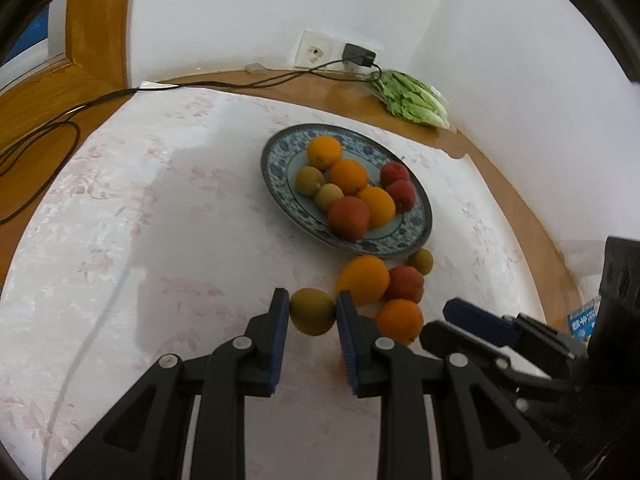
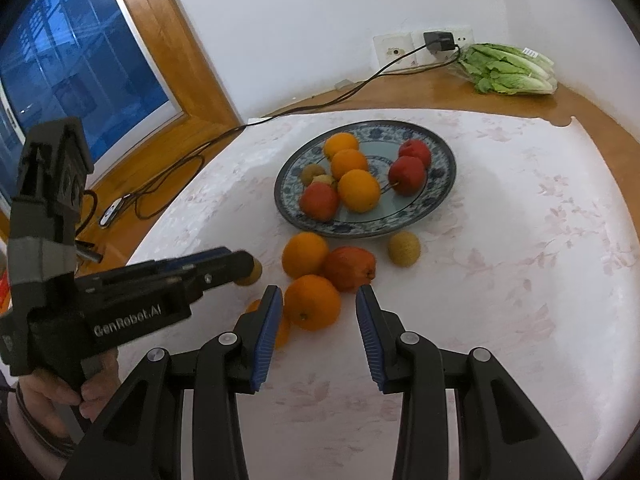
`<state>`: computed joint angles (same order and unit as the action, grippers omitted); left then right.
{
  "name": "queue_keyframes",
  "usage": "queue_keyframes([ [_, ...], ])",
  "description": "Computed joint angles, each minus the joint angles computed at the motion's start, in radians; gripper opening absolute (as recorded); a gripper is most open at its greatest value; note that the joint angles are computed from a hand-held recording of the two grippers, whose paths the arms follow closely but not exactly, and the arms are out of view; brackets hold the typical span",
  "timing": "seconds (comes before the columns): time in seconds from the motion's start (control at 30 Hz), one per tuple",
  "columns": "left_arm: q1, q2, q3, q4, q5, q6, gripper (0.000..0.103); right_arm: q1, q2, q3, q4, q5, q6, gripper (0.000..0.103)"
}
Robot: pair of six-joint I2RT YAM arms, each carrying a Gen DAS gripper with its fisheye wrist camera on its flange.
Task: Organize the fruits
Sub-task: 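Grasp a yellow-green fruit with the left tool while the right tool grasps an orange, then carry the yellow-green fruit in the left tool while the right tool carries the orange to the plate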
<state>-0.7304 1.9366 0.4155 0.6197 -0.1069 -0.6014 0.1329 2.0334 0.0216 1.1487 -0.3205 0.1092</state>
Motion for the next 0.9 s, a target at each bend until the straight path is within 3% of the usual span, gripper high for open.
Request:
queue_keyframes([
  [0.33, 0.009, 0.004, -0.004, 0.016, 0.005, -0.005, 0.025, 0.063, 0.033, 0.051, -0.054, 0.041, 0.042, 0.039],
  [0.9, 0.017, -0.036, -0.030, 0.019, 0.004, -0.007, 0.025, 0.083, 0.068, 0.056, -0.007, 0.069, 0.055, 0.034],
])
